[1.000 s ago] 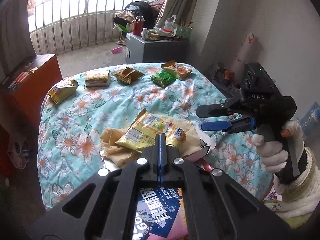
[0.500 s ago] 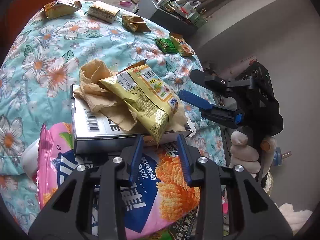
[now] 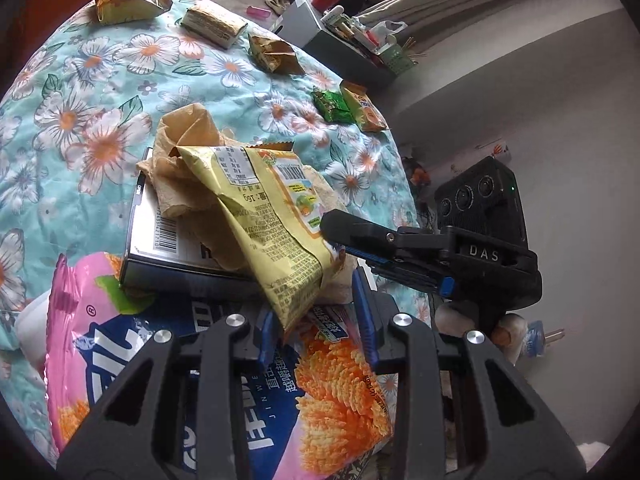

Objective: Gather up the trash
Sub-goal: 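Grasp the yellow snack bag with the left tool and lift it, then grasp the tan crumpled tissue with the right tool while the left tool holds the bag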

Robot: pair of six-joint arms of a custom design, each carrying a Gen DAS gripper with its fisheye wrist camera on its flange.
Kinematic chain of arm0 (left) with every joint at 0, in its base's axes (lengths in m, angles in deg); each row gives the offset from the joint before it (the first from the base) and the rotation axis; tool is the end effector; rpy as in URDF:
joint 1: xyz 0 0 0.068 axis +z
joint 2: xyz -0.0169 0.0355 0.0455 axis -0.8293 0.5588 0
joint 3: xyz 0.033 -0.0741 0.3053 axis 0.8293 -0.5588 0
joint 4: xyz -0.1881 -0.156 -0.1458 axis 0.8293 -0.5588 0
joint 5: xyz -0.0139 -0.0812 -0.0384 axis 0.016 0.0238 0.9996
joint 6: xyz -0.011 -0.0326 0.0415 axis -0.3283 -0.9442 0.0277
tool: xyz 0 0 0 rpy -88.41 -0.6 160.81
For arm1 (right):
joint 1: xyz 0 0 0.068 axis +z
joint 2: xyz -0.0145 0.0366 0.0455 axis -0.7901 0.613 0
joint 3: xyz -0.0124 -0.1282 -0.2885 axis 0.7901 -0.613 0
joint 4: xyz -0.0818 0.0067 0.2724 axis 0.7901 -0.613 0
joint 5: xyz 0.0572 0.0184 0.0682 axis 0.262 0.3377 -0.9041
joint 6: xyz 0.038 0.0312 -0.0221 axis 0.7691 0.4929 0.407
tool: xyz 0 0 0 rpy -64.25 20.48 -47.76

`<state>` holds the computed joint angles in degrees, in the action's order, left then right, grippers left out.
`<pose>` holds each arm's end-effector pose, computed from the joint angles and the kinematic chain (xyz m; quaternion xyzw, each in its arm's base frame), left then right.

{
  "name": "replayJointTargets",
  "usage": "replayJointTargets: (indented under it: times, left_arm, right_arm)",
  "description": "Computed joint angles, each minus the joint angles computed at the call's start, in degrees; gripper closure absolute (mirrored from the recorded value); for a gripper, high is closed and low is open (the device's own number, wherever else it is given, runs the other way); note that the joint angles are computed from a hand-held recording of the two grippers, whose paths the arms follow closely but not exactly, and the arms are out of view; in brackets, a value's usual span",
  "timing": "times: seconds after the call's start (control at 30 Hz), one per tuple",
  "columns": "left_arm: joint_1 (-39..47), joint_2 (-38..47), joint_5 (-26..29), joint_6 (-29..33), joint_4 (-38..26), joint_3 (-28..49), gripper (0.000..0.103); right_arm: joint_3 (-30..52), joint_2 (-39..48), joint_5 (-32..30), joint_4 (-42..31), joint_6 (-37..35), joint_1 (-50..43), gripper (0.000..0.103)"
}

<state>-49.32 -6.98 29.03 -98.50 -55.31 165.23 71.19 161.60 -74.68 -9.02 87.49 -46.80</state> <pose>0.2361 0.0030 0.4339 -0.0403 0.9081 -0.3676 0.1965 0.3263 0.0607 0.3746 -0.0170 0.8731 0.4846 0.0496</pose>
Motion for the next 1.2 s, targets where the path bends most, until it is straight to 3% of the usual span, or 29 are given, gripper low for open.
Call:
replayJointTargets:
  times: [0.1,0.27,0.37,0.4,0.53,0.63,0.83,1.07,1.13,1.2]
  left_arm:
    - [1.2,-0.7,0.8,0.0,0.3,0.2,0.082]
    - [3.9,-1.7,2.0,-0.1,1.0,0.2,0.099]
    - [5.5,-2.6,2.6,0.1,1.8,0.6,0.099]
    - [6.2,-2.9,2.7,-0.1,2.1,0.7,0.1]
    - [9.2,-3.7,2.7,0.5,3.1,1.7,0.1]
    - [11.7,-4.0,2.7,0.7,3.4,2.0,0.1]
    - [16.1,-4.5,3.4,2.2,3.0,2.0,0.1]
    - [18.6,-4.8,4.4,3.0,3.0,1.1,0.1]
    - [19.1,-4.8,4.7,3.2,2.9,0.9,0.1]
    - [19.5,-4.7,4.8,3.4,2.9,0.7,0.1]
  right_arm:
    - [-0.4,-0.5,-0.9,-1.0,-1.4,-0.7,0.093]
    - [0.1,-1.5,-1.6,-2.6,-3.9,-1.2,0.093]
    - [1.4,-1.8,0.4,-2.1,-3.7,-1.6,0.092]
    - [2.0,-1.7,1.4,-2.1,-3.6,-1.9,0.088]
    - [4.7,-1.5,11.8,0.7,-1.7,-0.6,0.044]
    - [7.4,0.2,20.3,0.8,-2.9,2.9,0.033]
    - [10.4,3.6,31.5,0.4,-6.6,10.3,0.029]
    - [12.4,7.1,38.2,0.9,-6.0,14.5,0.028]
    - [12.0,7.5,38.8,1.7,-5.4,14.7,0.029]
    - [11.7,7.5,38.8,2.3,-4.7,14.7,0.037]
